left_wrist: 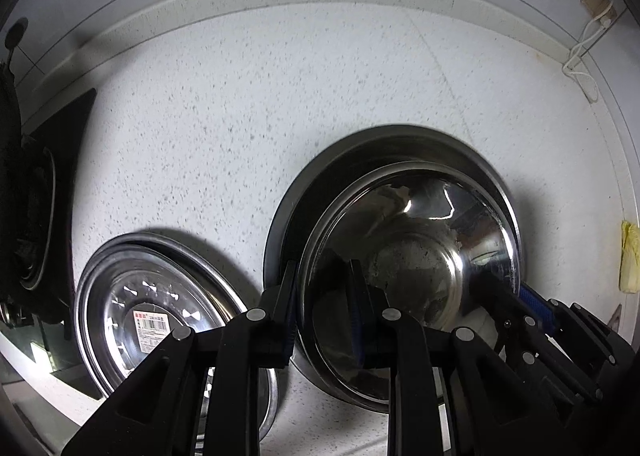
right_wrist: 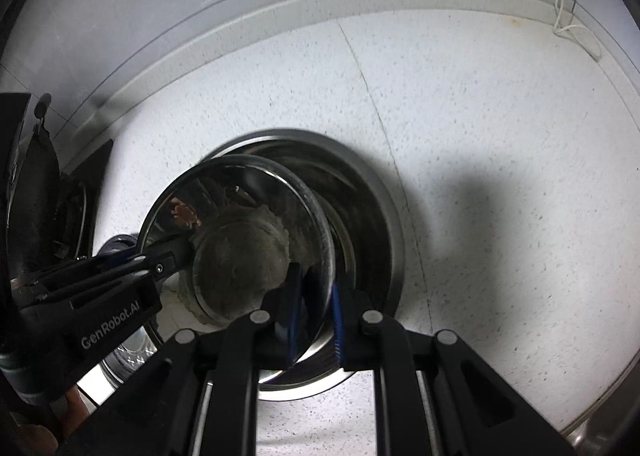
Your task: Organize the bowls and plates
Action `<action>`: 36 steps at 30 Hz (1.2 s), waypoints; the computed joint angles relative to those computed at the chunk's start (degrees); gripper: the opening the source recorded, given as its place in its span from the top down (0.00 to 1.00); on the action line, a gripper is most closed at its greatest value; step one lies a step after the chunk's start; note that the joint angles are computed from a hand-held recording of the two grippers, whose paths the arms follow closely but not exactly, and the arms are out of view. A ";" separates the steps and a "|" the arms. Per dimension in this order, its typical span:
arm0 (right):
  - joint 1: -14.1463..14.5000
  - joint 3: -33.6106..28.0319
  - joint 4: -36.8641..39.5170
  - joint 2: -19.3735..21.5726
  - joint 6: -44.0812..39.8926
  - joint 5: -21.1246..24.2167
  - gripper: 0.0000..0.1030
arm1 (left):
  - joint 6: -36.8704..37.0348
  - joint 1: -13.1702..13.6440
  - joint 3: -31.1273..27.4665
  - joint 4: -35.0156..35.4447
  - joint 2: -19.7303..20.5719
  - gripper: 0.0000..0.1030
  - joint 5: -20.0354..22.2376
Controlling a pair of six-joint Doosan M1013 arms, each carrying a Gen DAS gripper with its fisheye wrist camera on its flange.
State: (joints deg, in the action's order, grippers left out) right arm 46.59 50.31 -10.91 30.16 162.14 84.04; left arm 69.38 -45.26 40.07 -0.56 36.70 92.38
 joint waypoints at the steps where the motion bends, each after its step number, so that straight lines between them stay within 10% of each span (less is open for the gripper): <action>1: 0.07 0.14 0.24 -0.02 0.04 0.05 0.88 | 0.42 0.33 1.19 -0.11 -0.56 0.82 -0.30; 19: 0.27 3.53 -1.37 -3.95 3.89 -1.01 0.72 | 1.75 2.17 3.89 -2.52 -4.00 0.68 -4.50; 36: -1.58 8.42 -0.52 -6.12 3.20 -1.50 0.71 | -0.44 3.79 0.18 -6.13 0.15 0.68 0.56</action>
